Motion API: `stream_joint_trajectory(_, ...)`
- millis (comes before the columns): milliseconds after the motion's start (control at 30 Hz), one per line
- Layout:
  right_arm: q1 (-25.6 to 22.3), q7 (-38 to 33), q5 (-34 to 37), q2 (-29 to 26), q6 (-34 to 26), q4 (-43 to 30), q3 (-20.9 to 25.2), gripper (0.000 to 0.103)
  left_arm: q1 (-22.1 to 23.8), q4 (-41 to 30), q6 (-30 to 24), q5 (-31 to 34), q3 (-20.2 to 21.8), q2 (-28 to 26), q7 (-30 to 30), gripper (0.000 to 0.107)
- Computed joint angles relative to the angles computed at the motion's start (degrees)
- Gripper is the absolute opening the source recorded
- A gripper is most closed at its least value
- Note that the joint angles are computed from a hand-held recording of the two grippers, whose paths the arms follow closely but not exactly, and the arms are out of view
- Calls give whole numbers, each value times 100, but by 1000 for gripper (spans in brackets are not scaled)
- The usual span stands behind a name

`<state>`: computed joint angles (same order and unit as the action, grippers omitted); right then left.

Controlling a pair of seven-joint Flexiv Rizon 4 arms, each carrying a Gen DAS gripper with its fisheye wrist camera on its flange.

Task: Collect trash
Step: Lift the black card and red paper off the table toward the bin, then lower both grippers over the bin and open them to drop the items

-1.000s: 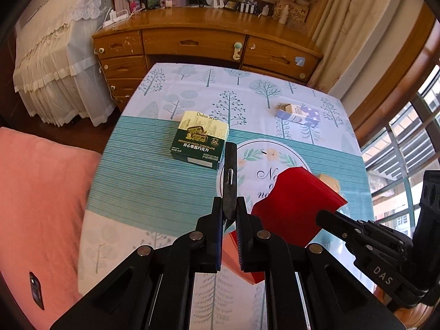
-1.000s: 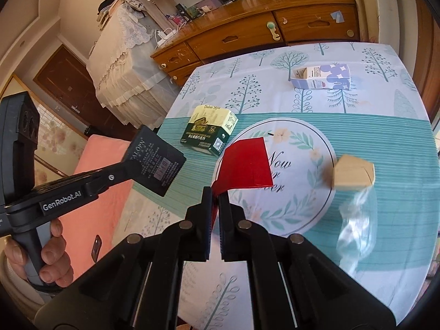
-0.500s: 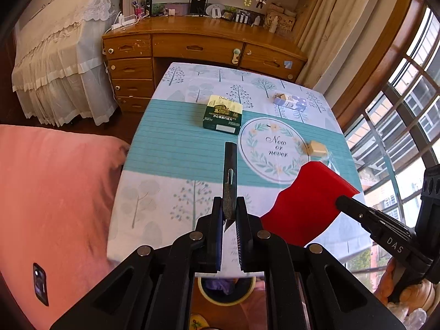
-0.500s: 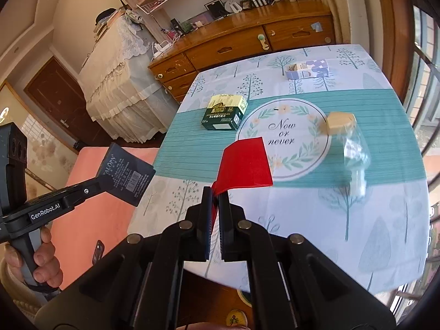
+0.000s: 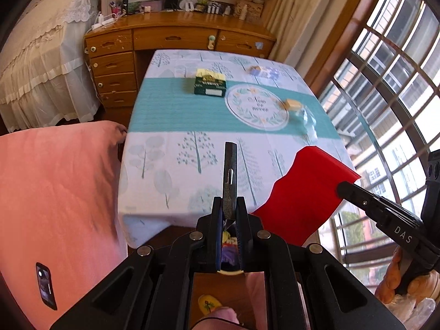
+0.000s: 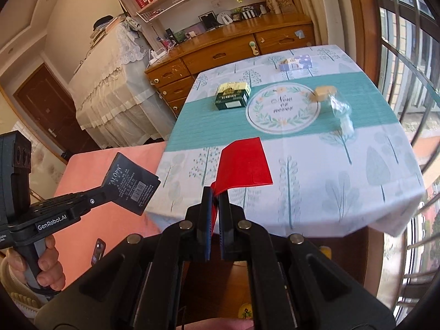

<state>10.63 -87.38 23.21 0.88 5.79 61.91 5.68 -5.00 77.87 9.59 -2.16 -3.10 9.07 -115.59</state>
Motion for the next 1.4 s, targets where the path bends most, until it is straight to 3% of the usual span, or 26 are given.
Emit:
stream_joint_trajectory(200, -12, -36, -127, 480, -467, 303, -51, 2, -193, 319, 2, -246, -95, 226, -100, 8)
stream_joint_trajectory(400, -47, -215, -192, 722, -795, 557, -192, 2, -365, 482, 28, -383, -234, 123, -389, 8)
stream_joint_trajectory(667, -288, -528, -109, 1010, -793, 1662, -369, 2, -715, 1075, 189, -357, -387, -210, -676, 8)
stream_joint_trajectory(867, -436, -994, -381, 1104, -132, 2969, -317, 2, -990, 1805, 822, -385, -405, -568, -839, 8)
stream_joint_trajectory(1033, -480, -1144, -502, 966, 724, 3917, -253, 2, -1149, 2446, 1746, -372, -365, -982, -979, 8)
stream_joint_trajectory(1200, -457, -1320, -531, 595, 1725, 4705, -163, 2, -1237, 2984, 2857, -411, -305, -1512, -1101, 8)
stream_joint_trajectory(1400, -405, -1462, -497, -76, 2542, 5133, -70, 2, -1256, 3283, 3642, -457, -256, -2102, -797, 9)
